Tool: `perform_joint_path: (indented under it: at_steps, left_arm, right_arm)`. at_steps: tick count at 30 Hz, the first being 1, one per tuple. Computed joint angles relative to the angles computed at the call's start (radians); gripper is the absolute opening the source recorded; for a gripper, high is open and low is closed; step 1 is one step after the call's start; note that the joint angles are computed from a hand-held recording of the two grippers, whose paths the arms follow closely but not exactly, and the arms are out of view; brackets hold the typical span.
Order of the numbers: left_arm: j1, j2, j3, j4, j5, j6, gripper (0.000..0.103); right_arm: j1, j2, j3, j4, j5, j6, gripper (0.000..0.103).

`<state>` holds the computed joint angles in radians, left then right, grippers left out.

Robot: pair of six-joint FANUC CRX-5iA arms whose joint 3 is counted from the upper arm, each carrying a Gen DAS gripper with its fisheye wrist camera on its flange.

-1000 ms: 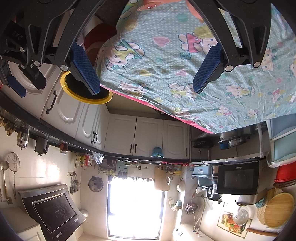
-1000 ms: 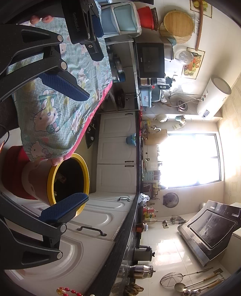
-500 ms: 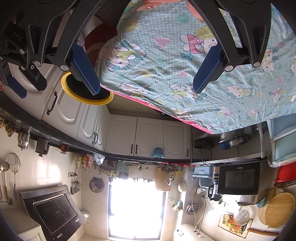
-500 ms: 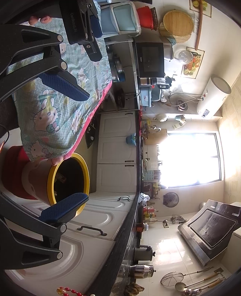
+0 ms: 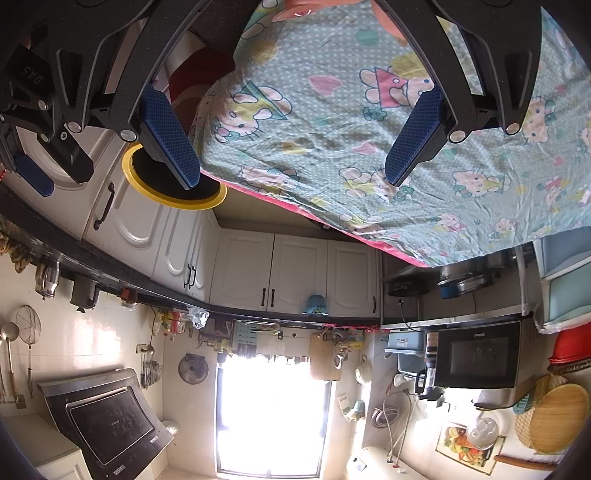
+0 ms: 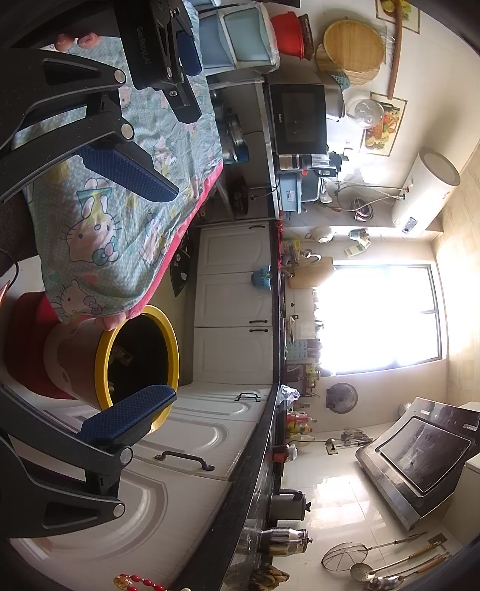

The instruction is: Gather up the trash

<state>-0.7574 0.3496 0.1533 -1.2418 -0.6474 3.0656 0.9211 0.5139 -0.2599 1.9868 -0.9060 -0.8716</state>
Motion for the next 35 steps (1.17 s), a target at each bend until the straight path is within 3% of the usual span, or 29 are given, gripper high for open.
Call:
perform_joint_path:
  at_steps: [15,26,29,32,35]
  left_arm:
    - [0.012,0.005,-0.001,0.028,0.025,-0.01,0.092]
    - [0.018,0.014,0.008,0.069,-0.01,-0.034,0.092]
    - [0.056,-0.013,-0.019,0.156,0.029,-0.087,0.092]
    - [0.102,-0.061,-0.062,0.245,-0.029,-0.146,0.092]
    - [0.163,-0.157,-0.157,0.288,-0.14,-0.065,0.092]
  right_arm:
    - [0.01,0.007,0.009,-0.023,-0.006,0.008,0.097]
    - [0.016,0.016,0.027,-0.031,-0.011,0.02,0.097]
    - [0.013,0.017,0.045,-0.012,0.008,0.044,0.097]
    - [-0.026,0.008,0.086,0.085,0.133,0.068,0.097]
    - [-0.087,0.038,0.229,0.217,0.414,0.069,0.097]
